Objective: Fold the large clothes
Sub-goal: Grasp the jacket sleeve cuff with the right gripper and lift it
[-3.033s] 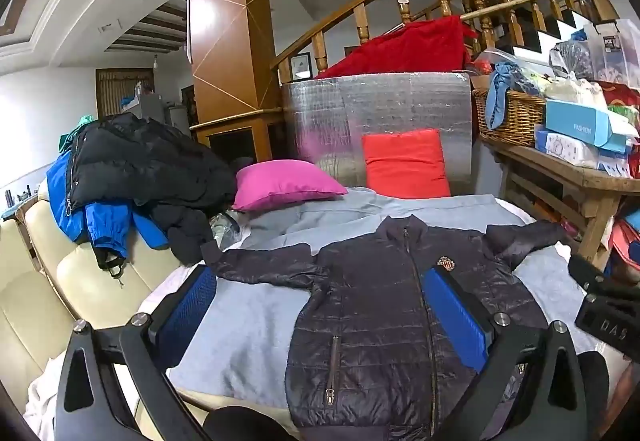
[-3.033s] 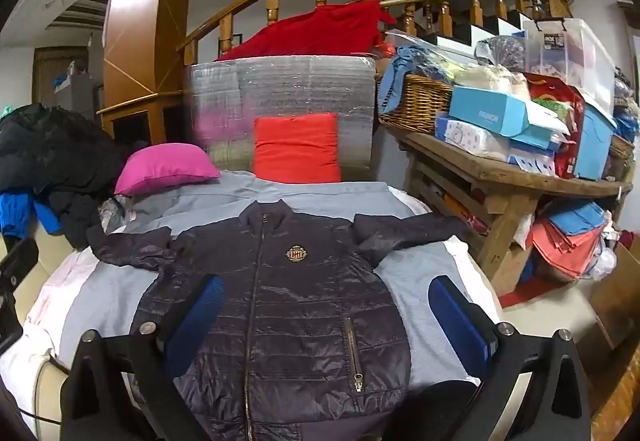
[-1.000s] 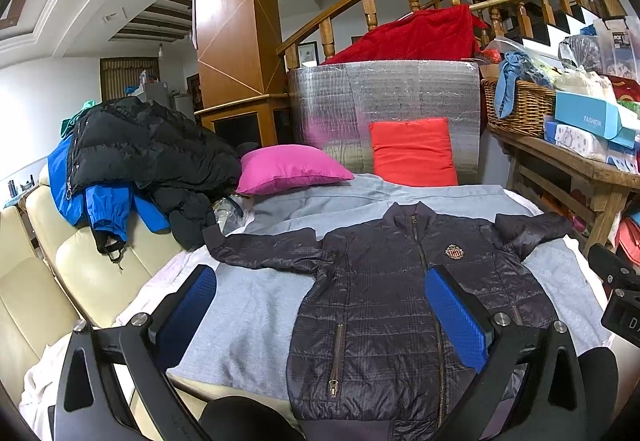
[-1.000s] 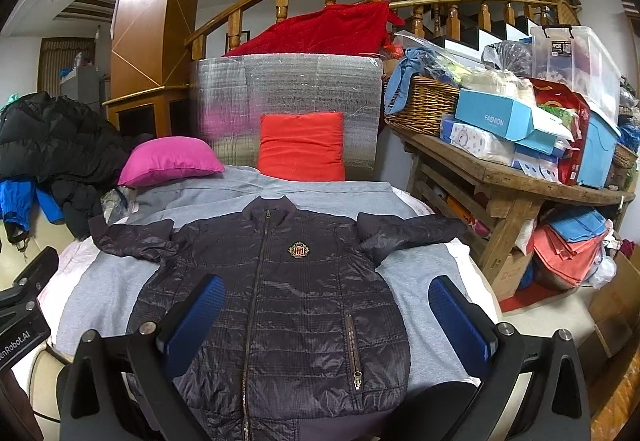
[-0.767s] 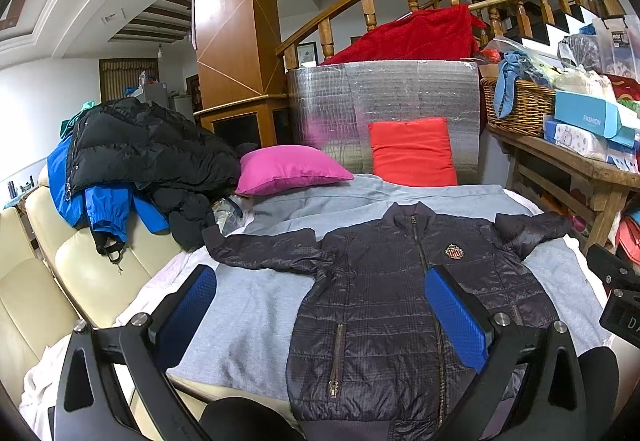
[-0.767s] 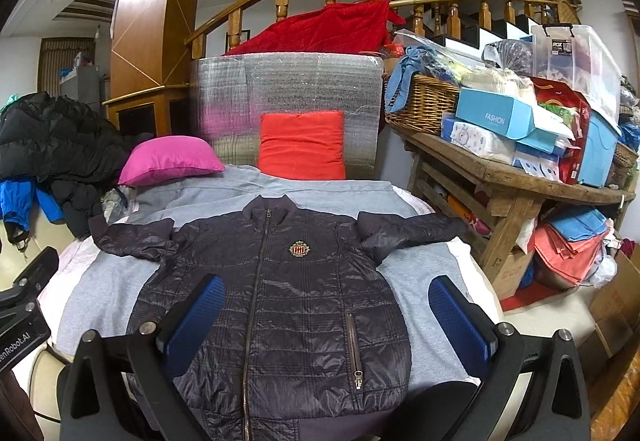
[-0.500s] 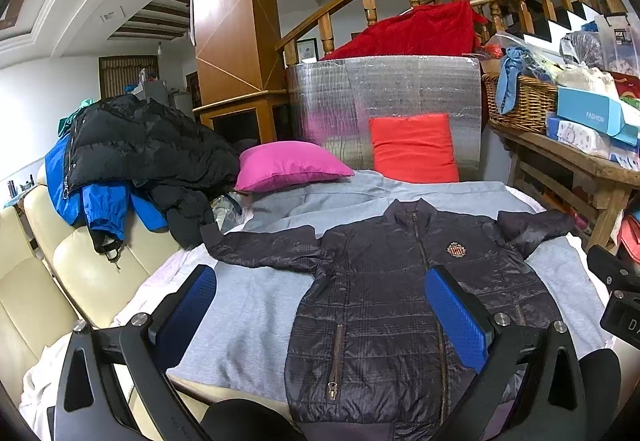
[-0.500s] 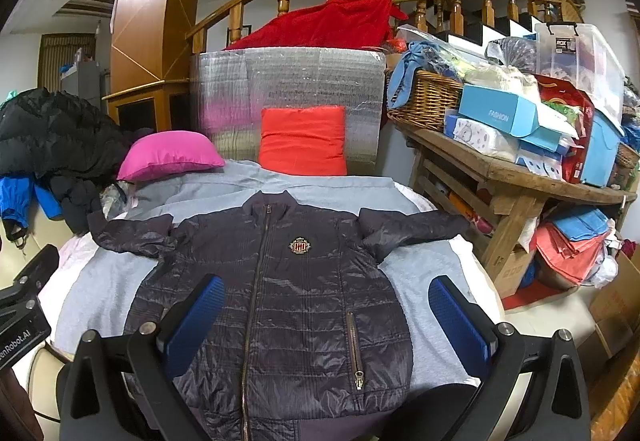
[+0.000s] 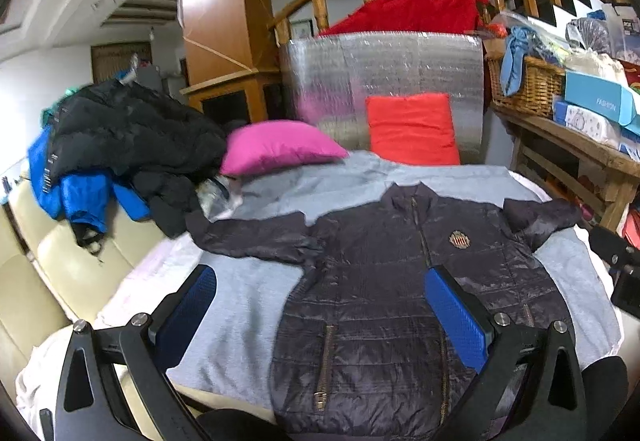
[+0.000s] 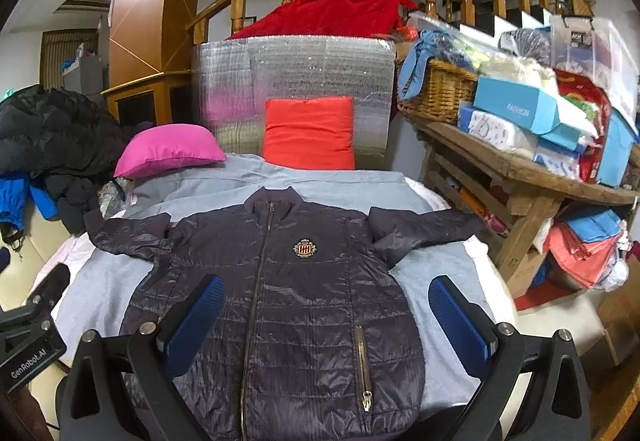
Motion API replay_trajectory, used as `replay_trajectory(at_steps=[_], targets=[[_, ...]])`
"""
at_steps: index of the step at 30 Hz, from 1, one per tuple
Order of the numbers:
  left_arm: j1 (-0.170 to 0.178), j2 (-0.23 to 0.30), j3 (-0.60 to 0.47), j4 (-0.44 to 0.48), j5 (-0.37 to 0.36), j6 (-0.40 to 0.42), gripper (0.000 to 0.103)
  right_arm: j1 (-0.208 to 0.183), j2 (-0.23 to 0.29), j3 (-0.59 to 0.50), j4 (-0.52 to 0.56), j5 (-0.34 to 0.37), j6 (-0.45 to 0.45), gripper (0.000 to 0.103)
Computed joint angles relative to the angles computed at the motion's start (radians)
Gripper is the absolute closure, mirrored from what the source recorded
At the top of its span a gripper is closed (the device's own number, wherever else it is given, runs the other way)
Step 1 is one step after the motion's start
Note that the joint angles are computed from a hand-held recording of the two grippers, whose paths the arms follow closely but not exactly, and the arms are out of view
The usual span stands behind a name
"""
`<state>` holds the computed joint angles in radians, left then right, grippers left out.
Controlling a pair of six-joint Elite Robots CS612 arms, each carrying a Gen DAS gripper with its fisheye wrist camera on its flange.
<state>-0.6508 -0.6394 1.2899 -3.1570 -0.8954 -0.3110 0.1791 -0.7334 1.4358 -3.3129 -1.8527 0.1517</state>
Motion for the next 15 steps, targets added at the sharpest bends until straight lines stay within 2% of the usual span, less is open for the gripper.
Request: replay_trajectory(at_steps=[2, 4, 9, 14, 15], targets=[[0.012, 0.027, -0.050, 0.056, -0.035, -0.007, 0.000, -0.020, 0.015, -0.026, 0.024, 0.054, 0.020, 0.000], [0.036, 0.076, -0.142, 0.144, -0.103, -0.031, 0.000, -0.052, 0.037, -0.057, 0.044, 0.140, 0.059, 0.000], [0.082, 0.228, -0.410, 0.352, -0.214, -0.079, 0.000, -0.155, 0.130, -0.183, 0.101, 0.324, 0.165, 0.000], [0.102, 0.388, -0.697, 0.485, -0.214, -0.103, 0.000, -0.255, 0.245, -0.332, 0.152, 0.428, 0.325, 0.000], [0.104, 0.430, -0.774, 0.516, -0.213, -0.096, 0.000, -0.279, 0.276, -0.371, 0.158, 0.469, 0.368, 0.000]])
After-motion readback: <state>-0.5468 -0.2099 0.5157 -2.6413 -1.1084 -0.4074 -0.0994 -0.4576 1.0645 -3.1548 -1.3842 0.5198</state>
